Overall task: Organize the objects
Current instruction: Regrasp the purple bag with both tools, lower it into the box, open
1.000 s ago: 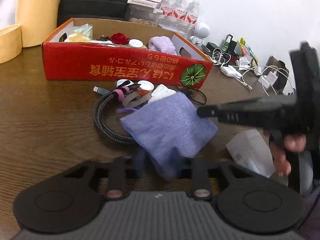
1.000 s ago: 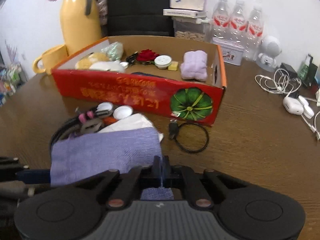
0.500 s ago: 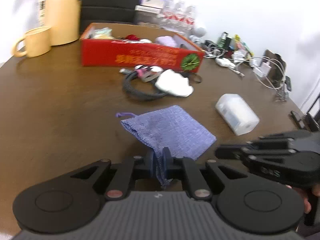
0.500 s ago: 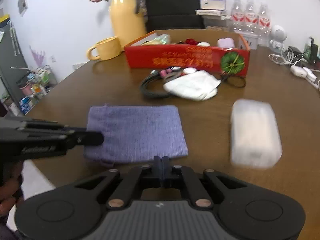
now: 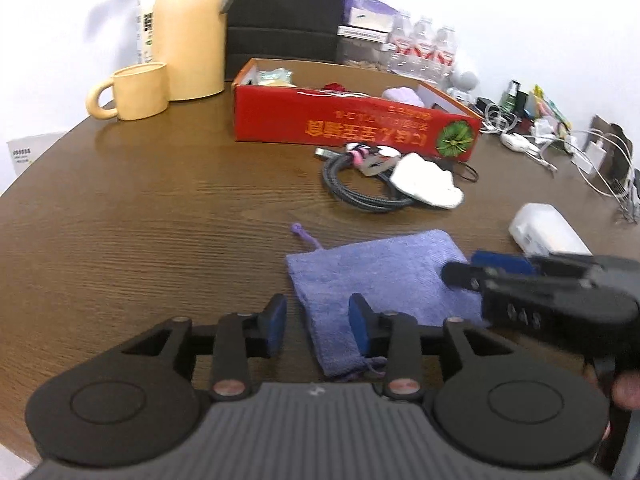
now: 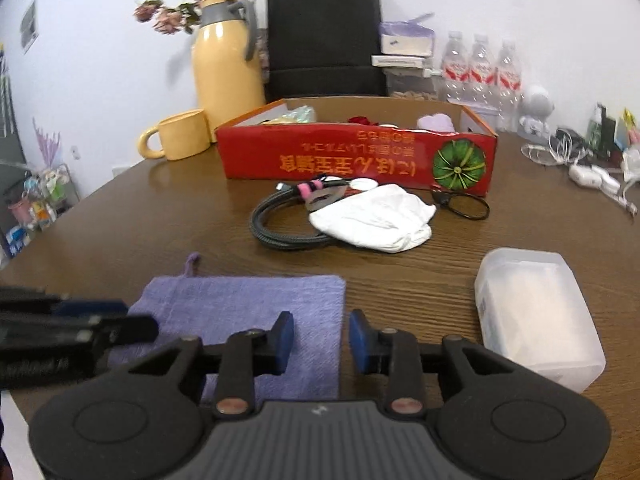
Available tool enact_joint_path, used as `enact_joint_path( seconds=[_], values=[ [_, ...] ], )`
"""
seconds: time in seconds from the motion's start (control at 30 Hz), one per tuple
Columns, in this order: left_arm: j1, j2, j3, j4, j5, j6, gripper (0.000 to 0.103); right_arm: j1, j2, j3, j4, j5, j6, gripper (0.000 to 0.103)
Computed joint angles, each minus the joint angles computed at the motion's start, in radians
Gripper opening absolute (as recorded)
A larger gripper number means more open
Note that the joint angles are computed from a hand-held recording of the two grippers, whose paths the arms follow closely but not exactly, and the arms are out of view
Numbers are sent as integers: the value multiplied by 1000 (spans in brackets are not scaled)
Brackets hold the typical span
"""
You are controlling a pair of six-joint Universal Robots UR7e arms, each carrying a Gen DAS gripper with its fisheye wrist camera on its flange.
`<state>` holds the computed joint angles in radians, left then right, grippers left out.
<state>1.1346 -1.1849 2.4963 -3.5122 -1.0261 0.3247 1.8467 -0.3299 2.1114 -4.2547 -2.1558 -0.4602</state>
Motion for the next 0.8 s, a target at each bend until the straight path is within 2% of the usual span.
enact_joint_path(
  seconds=[0.03, 0.1, 0.13, 0.17, 0.3, 0.37, 0.4, 0.47, 0.53, 0.6, 0.67, 0.7, 0.8],
  values=[
    [6, 4, -5, 4, -3, -4, 35, 6, 9, -2, -12, -6, -20, 23],
    [8, 19, -2, -27, -17, 26, 21, 15, 11, 6, -13, -14, -16, 11],
    [4, 19, 1, -32, -24, 41, 10, 17, 1, 17, 1, -9, 3, 4],
    [-6, 29, 5, -63, -9, 55, 7, 28, -2, 20, 6, -27, 13, 4],
    [1, -7, -32, -28, -99, 79, 5, 53, -34, 39, -44, -15, -11, 3],
    [10, -8, -92, 5, -177, 108, 5, 54, -78, 29, -57, 7, -49, 3],
    [19, -3, -143, 50, -230, 110, 5, 49, -106, 14, -46, 23, -86, 3],
    [23, 39, -250, 110, -293, 131, 5, 40, -152, -41, 3, 28, -148, 4],
    [14, 114, -382, 161, -304, 151, 5, 22, -191, -134, 90, 29, -217, 4],
    [9, 193, -539, 272, -301, 124, 5, 2, -205, -243, 194, 15, -248, 3],
    [10, 290, -714, 410, -286, 106, 5, -15, -170, -391, 263, -42, -325, 4],
    [12, 332, -782, 466, -273, 93, 5, -28, -160, -447, 319, -55, -329, 4],
    [26, 457, -967, 598, -194, 58, 5, -73, -147, -574, 565, -80, -239, 4]
  ],
)
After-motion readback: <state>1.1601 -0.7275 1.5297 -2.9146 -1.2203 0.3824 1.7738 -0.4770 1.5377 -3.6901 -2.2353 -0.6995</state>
